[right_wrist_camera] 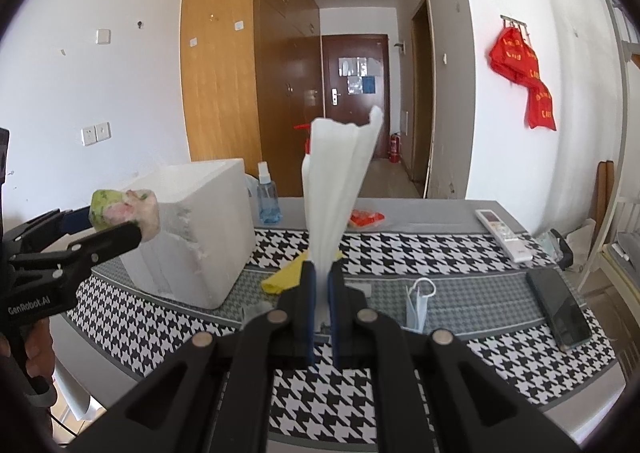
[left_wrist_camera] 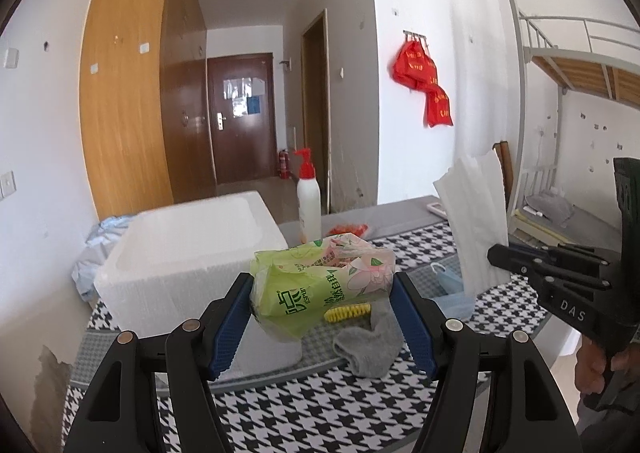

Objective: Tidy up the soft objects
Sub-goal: 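Carry the wet-wipe packet with the left tool over the foam box while the right tool holds the tissues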

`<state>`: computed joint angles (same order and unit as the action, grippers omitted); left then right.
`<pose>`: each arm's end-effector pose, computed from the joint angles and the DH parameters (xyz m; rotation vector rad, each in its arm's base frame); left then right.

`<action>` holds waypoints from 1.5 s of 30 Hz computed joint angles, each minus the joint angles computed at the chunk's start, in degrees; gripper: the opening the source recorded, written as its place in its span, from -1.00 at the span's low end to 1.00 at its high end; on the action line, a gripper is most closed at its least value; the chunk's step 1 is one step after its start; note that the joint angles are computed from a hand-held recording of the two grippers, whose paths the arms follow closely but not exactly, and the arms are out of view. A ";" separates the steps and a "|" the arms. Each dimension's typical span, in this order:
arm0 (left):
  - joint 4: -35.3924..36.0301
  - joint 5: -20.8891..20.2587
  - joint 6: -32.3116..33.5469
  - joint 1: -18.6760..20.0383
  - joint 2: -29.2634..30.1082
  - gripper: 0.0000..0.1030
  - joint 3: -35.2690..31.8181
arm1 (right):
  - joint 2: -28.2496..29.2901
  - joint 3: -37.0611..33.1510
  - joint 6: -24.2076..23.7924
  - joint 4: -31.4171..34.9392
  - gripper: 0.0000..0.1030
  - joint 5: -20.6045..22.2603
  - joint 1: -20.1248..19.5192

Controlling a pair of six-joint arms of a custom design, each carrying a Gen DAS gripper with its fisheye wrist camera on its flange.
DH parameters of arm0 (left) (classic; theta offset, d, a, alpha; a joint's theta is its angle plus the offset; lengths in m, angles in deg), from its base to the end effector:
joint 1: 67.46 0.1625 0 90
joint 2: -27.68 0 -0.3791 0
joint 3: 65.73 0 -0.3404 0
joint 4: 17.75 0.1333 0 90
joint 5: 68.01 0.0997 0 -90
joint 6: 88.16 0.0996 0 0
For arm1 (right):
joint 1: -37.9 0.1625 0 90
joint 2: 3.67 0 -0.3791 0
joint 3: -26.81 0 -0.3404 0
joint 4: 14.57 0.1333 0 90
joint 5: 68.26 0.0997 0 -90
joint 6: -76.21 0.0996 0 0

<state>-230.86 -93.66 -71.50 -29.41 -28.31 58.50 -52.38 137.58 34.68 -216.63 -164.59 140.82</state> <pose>-0.2018 -0.4412 0.2173 0.5767 1.9826 -1.3453 0.2421 -0.5083 0.1594 1.1280 -2.3389 1.1375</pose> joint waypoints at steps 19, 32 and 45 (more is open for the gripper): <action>-6.50 1.12 10.53 1.16 2.34 0.36 -7.78 | 1.48 -5.38 0.10 2.32 -0.83 1.00 1.86; -10.96 4.58 16.95 1.68 2.36 0.36 -11.13 | 3.58 -9.28 -0.86 5.38 -0.83 2.80 3.21; -12.60 7.55 20.04 3.40 0.88 0.36 -12.99 | 5.67 -11.83 -1.22 8.21 -0.83 4.55 4.77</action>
<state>-243.46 -86.11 -51.45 -26.01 -27.42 45.51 -46.71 125.74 33.46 -208.42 -160.04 145.59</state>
